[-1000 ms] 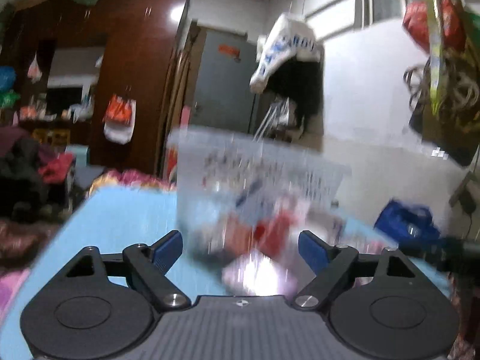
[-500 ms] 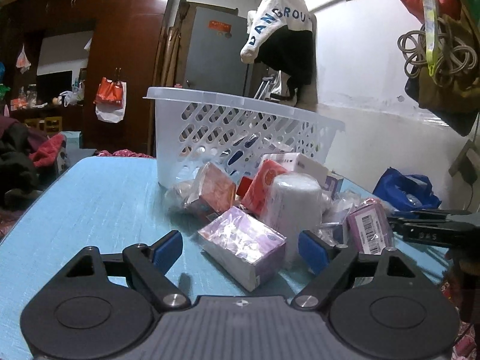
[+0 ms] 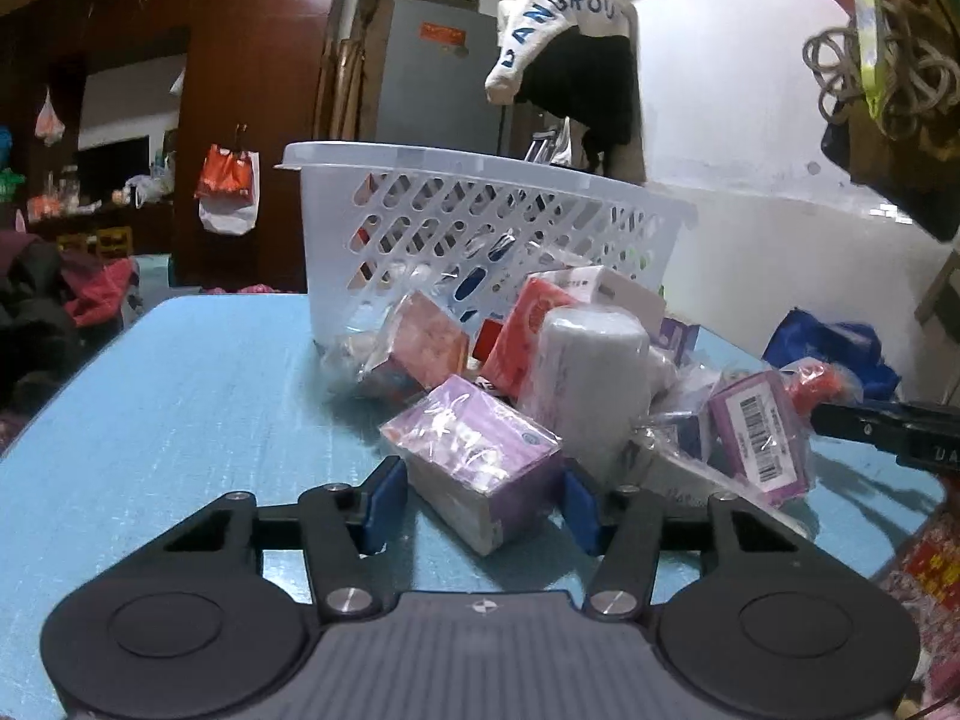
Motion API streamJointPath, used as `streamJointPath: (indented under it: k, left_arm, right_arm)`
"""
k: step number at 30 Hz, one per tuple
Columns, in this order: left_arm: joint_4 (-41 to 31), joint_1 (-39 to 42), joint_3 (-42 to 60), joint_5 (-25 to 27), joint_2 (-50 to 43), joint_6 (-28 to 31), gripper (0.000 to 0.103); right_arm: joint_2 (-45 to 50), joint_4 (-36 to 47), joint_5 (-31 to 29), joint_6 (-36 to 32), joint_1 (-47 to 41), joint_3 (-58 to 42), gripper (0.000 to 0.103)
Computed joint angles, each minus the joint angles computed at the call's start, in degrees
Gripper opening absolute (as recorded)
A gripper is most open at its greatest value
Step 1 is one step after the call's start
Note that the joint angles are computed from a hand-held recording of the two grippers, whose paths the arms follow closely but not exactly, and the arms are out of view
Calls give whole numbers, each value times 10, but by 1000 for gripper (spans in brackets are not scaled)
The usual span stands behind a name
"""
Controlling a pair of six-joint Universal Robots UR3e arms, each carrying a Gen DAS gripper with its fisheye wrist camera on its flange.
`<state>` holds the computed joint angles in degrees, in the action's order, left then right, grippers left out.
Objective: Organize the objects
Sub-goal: 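Grasp the pink wrapped box with the left gripper while the right grasps the bagged red ball, then carry both items over the basket and open both grippers to release them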
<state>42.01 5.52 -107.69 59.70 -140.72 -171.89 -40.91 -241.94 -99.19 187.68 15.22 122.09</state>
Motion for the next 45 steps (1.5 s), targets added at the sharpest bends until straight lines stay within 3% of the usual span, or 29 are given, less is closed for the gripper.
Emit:
streamJointPath:
  k: [1, 3, 5, 11, 13, 14, 20, 23, 27, 30, 33, 34, 35, 36, 39, 40, 42, 44, 45]
  left_arm:
    - [14, 15, -8, -33, -4, 8, 55]
    - [58, 7, -9, -8, -21, -6, 53]
    - [87, 22, -19, -33, -28, -9, 52]
    - [190, 35, -59, -26, -34, -23, 49]
    - [248, 67, -62, -80, -49, -59, 49]
    - [263, 70, -62, -80, -48, -72, 49]
    - [210, 63, 5, -86, -7, -107, 49]
    - [98, 53, 98, -103, 10, -115, 49]
    - [-73, 18, 308, -77, -13, -158, 49]
    - [-266, -13, 488, -46, -46, -131, 49]
    - [-460, -37, 668, -5, -105, -100, 50]
    - [-500, -37, 708, -13, -123, -88, 58]
    - [-518, -49, 725, 16, -133, -105, 65]
    - [-533, -53, 717, 27, -126, -113, 74]
    - [-444, -33, 570, -1, -68, -53, 75]
    - [-388, -24, 510, -15, -47, -46, 78]
    - [-291, -4, 390, -52, -9, -86, 84]
    - [-173, 34, 270, -134, 9, -78, 86]
    - [-106, 52, 210, -173, 10, -91, 87]
  right_arm:
    - [3, -1, 3, 4, -2, 0, 38]
    - [7, -5, 3, 8, -2, 0, 38]
    - [9, -19, 1, 9, 0, 5, 38]
    - [5, -61, 29, 17, -11, 31, 38]
    - [-2, -68, 46, 25, -19, 38, 38]
    - [-7, -72, 58, 29, -23, 41, 38]
    - [-70, 21, 44, 4, -6, -27, 38]
    - [-87, 116, 68, -8, -14, -118, 38]
    - [-74, 268, 88, -33, -18, -291, 38]
    - [-33, 421, 67, -64, -12, -451, 38]
    - [17, 517, 66, -70, -15, -566, 39]
    - [25, 518, 60, -67, -14, -576, 41]
    - [25, 519, 60, -65, -14, -573, 53]
    - [17, 519, 66, -63, -16, -558, 72]
    - [-28, 414, 58, -76, -12, -427, 101]
    - [-50, 377, 61, -76, -13, -367, 103]
    - [-80, 283, 72, -59, -17, -247, 103]
    - [-71, 150, 79, -22, -16, -127, 103]
    - [-67, 103, 114, -24, -29, -77, 103]
